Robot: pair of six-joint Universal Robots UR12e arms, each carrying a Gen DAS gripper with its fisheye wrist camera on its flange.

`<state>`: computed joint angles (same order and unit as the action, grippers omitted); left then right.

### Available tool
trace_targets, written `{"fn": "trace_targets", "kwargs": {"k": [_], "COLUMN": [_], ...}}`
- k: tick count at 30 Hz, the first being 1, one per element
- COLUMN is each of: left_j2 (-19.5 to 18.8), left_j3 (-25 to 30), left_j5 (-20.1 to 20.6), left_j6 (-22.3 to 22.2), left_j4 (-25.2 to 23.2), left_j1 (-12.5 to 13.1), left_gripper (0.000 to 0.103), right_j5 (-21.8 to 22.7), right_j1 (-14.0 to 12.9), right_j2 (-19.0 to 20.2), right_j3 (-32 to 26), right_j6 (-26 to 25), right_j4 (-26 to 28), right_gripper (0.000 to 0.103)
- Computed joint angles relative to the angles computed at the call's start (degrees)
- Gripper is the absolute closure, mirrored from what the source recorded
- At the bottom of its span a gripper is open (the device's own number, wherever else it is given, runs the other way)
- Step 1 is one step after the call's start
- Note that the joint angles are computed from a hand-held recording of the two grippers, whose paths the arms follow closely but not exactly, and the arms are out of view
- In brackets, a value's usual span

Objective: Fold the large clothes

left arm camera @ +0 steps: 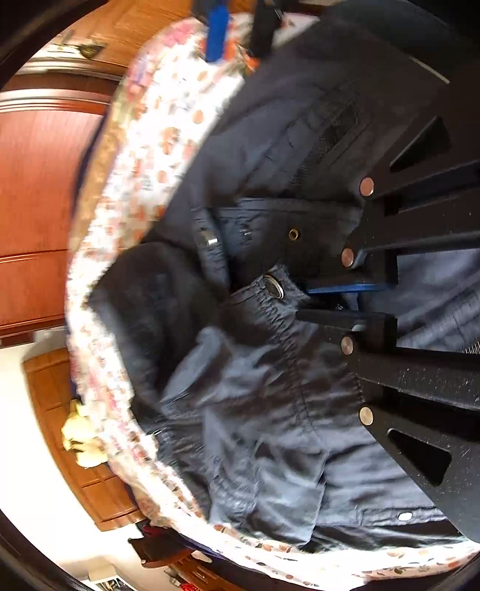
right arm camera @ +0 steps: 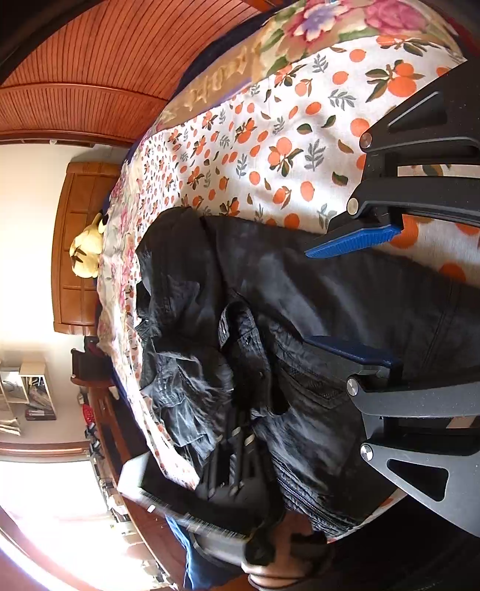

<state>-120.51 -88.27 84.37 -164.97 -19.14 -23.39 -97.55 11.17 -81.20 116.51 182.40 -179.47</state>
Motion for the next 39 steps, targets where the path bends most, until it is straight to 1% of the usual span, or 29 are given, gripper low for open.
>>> {"fn": "trace_targets", "kwargs": {"k": [2,6,9,11,13,16,21,25,29,30,32,33,34,36,38,39], "left_j2": [1.33,4.81,6.82,7.8,8.46,9.0,9.71,9.71,9.97,10.09,10.45,10.6,10.73,10.97,11.02,10.96], "left_j3": [-1.81,-6.04,-8.38,-9.37,-10.05,-11.1,-12.81,-13.86,-15.16,-15.46,-16.31,-16.76,-17.13,-17.71,-17.79,-17.77], "left_j5": [-0.97,-5.81,-7.76,-9.06,-10.21,-9.37,-9.48,-8.21,-5.98,-6.09,-6.88,-7.17,-7.3,-7.76,-7.89,-7.86], "left_j6": [-0.32,-3.65,-6.13,-7.73,-8.93,-9.82,-12.01,-12.81,-13.34,-13.4,-13.74,-13.9,-14.02,-13.6,-12.65,-12.35], "left_j4": [3.95,11.17,15.1,16.83,17.29,17.78,15.71,13.39,14.36,14.75,15.78,16.53,17.3,18.43,18.28,18.34], "left_j1": [0.85,3.84,5.9,7.36,8.64,9.97,12.07,12.32,12.02,12.14,12.39,12.54,12.62,12.79,12.82,12.81], "left_gripper": [0.096,0.096,0.096,0.097,0.097,0.097,0.097,0.097,0.097,0.096,0.087,0.072,0.061,0.059,0.047,0.032], "right_j5": [-1.11,-1.96,-2.34,-3.01,-3.61,-4.51,-5.5,-6.16,-6.36,-6.33,-6.41,-6.41,-6.66,-7.06,-6.95,-7.1], "right_j1": [0.77,1.91,2.89,3.7,4.25,5.19,6.2,6.27,6.13,6.05,5.87,5.7,5.63,5.36,4.72,4.35], "right_j2": [0.43,1.16,1.8,2.4,3.03,4.01,4.86,4.88,3.85,3.69,3.48,3.43,3.41,3.68,4.07,4.34], "right_j3": [-0.93,-2.42,-3.76,-4.86,-5.75,-7.07,-7.89,-7.89,-6.85,-6.59,-6.21,-6.19,-6.19,-6.6,-7.1,-7.51], "right_j6": [0.88,2.81,4.23,4.37,4.04,3.94,3.94,3.32,3.07,3.01,3.0,2.79,2.54,1.91,0.94,0.51], "right_j4": [0.96,1.6,1.94,2.2,2.13,2.13,2.75,4.01,3.7,3.54,3.6,3.9,4.06,4.09,3.8,4.02], "right_gripper": [0.057,0.057,0.057,0.057,0.057,0.057,0.057,0.057,0.057,0.057,0.057,0.057,0.057,0.057,0.057,0.057]}}
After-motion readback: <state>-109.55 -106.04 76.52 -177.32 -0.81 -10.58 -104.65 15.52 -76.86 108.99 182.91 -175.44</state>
